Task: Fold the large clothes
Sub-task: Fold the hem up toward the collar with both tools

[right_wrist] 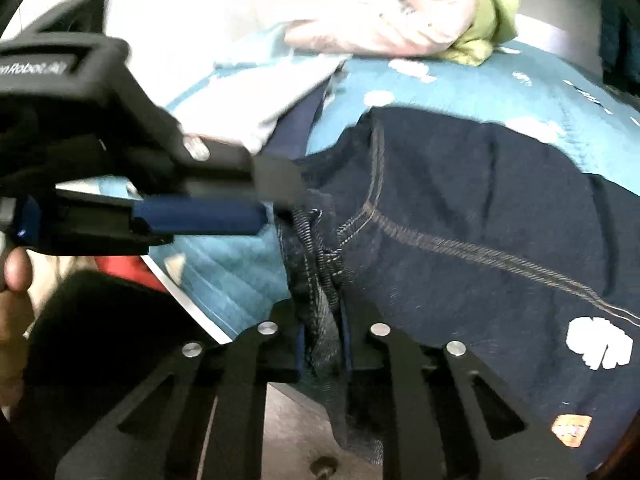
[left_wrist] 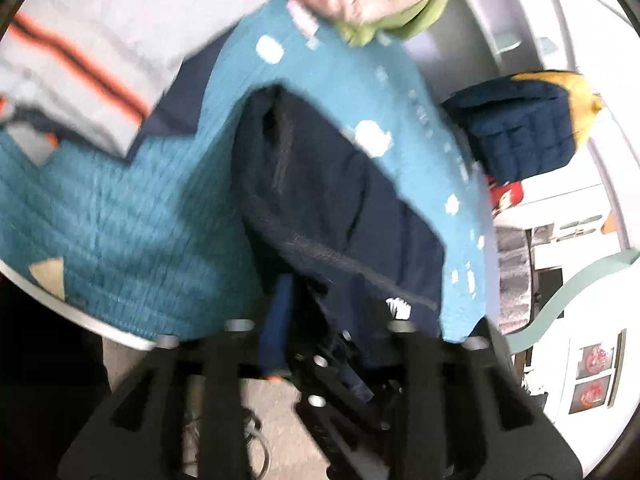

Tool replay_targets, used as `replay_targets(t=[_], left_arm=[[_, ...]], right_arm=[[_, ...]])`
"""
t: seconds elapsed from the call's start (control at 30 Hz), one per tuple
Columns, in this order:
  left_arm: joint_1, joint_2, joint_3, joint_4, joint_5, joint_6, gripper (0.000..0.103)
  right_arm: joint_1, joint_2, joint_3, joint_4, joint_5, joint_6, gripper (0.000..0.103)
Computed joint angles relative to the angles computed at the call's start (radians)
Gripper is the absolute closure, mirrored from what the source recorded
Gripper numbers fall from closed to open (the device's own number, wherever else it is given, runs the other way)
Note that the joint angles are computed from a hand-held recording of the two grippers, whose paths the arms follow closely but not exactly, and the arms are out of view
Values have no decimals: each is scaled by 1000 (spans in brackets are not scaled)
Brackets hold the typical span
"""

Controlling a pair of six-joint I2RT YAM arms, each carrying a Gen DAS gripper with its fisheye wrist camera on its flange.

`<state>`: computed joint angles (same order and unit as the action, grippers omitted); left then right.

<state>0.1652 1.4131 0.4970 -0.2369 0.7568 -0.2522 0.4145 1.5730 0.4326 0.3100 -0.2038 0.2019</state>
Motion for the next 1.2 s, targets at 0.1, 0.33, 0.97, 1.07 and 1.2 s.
replay_targets(t=[0.1, 0.33, 0.97, 1.07, 1.2], left_arm=[[-23, -148, -29, 35, -45, -72, 51], [-323, -100, 16, 101, -298, -229, 44], [-987, 518, 369, 207, -567, -457, 24], [-995, 562, 411, 168, -593, -444, 23], [-989, 604, 448, 164, -575, -441, 22]], right_arm=[[-225, -153, -38, -77, -202, 69, 92], [-827, -437, -1, -435, -626, -66, 93], [-1579, 281, 402, -844, -498, -501, 81], [-1616, 230, 407, -841, -497, -510, 60], [-1660, 308, 520, -914, -488, -546, 43]])
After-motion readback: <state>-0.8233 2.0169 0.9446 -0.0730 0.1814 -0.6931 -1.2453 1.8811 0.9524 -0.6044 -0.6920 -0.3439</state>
